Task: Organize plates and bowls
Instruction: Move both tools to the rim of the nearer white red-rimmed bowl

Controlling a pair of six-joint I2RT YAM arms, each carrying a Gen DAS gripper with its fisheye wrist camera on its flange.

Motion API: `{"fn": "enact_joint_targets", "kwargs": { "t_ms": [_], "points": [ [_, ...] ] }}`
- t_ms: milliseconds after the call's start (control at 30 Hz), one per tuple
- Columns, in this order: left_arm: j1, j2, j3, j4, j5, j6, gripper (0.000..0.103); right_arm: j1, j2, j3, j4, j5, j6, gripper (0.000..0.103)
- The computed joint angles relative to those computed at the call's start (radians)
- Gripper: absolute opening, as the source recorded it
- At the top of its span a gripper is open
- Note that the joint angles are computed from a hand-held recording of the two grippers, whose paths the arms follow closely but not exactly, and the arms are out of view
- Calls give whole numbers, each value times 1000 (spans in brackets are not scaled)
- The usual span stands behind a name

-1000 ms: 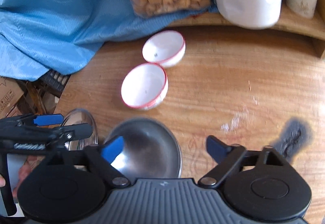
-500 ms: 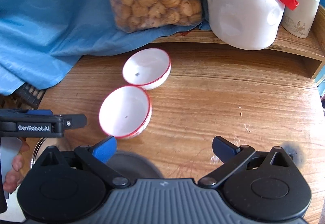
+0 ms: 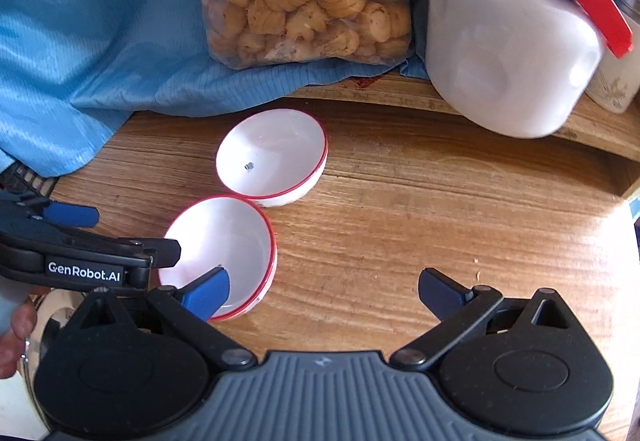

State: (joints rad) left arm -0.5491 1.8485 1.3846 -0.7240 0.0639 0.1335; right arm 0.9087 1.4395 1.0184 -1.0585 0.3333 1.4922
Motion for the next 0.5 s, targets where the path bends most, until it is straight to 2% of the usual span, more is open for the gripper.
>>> {"fn": "enact_joint_targets", "kwargs": {
  "t_ms": [500],
  "points": [
    [-19, 42, 19, 18, -83, 51, 101, -25, 123, 35, -13, 36, -195, 103]
  ]
}}
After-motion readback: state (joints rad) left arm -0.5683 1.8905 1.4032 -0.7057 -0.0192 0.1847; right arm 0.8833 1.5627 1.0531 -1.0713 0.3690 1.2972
